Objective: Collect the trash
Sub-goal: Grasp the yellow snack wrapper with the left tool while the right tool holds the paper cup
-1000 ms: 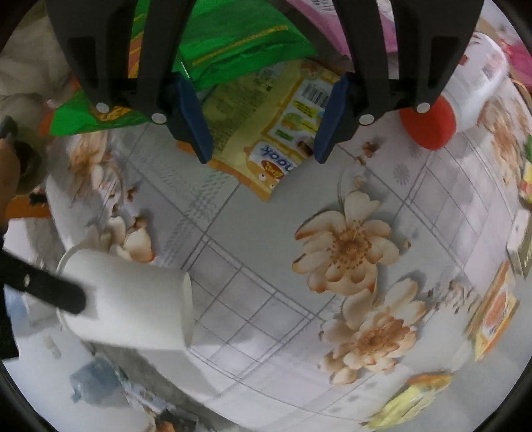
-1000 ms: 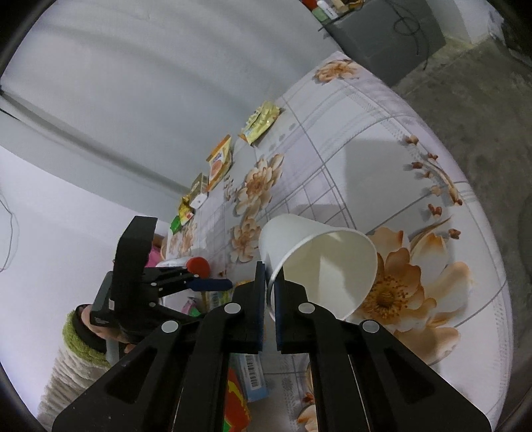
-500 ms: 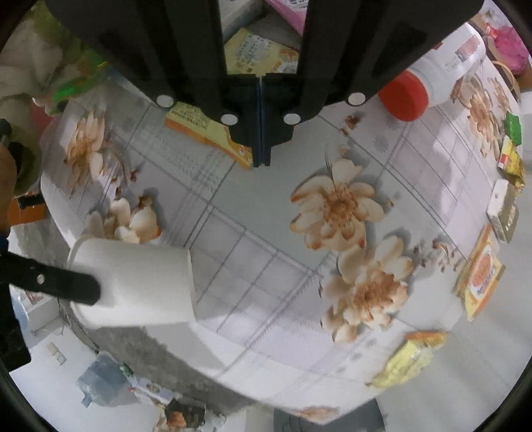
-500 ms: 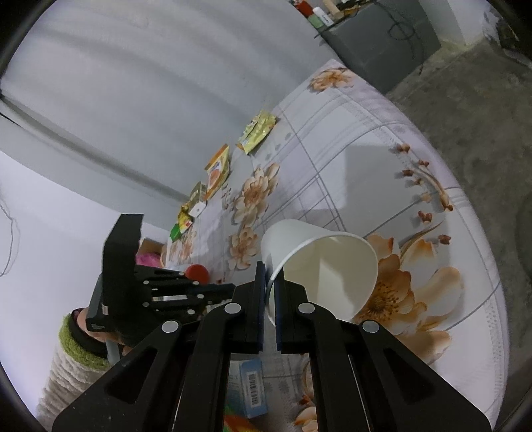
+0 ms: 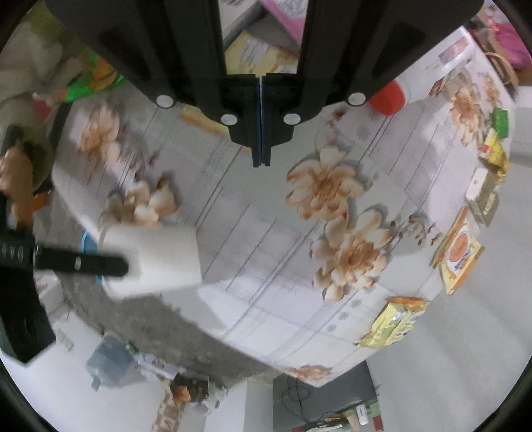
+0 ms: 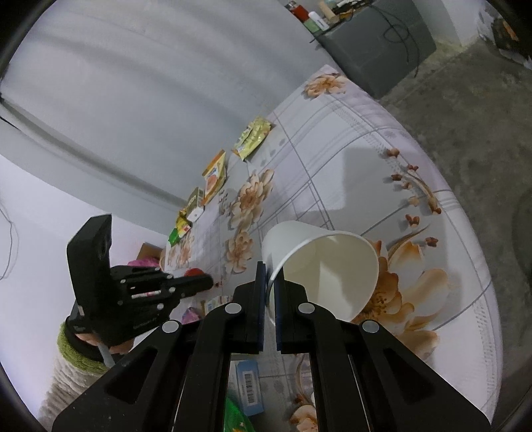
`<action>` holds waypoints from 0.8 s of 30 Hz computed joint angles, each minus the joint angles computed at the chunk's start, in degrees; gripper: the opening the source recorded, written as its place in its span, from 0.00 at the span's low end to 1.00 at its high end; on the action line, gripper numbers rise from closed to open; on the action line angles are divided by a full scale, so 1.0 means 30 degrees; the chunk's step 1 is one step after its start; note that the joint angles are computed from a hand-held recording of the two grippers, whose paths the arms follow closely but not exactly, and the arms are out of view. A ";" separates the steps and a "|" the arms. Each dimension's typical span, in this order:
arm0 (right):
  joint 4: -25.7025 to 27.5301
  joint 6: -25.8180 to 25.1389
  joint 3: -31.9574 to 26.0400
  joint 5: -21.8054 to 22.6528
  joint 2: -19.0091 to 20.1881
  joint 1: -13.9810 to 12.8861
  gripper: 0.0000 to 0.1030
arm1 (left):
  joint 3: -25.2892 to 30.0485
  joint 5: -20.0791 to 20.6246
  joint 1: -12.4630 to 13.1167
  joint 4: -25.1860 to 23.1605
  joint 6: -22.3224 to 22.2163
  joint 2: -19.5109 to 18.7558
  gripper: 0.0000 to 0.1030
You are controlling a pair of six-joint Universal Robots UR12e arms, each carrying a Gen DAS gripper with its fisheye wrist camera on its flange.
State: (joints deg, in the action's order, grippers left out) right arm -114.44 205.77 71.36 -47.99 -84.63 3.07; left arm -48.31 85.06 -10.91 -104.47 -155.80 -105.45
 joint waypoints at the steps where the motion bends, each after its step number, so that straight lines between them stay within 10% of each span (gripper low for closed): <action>1: 0.0008 0.0003 0.0014 0.0034 -0.0003 -0.0013 0.04 | -0.0162 0.0298 -0.0048 -0.0363 0.0067 0.0147 0.16; 2: 0.0007 0.0029 0.0045 0.0096 -0.0013 -0.0034 0.04 | -0.0318 0.0635 -0.0110 -0.0741 0.0220 0.0243 0.38; 4: -0.0022 0.0060 0.0025 0.0070 0.0009 -0.0014 0.04 | -0.1047 0.1736 -0.0318 -0.0451 0.1045 0.0617 0.52; 11: -0.0122 0.0242 0.0036 0.0089 0.0048 0.0060 0.04 | -0.3477 0.5075 -0.1220 0.1154 0.3415 0.1511 0.58; 24: -0.0213 0.0345 0.0318 0.0194 -0.0134 -0.0089 0.04 | -0.2891 0.4668 -0.1058 0.3485 0.0263 0.0562 0.23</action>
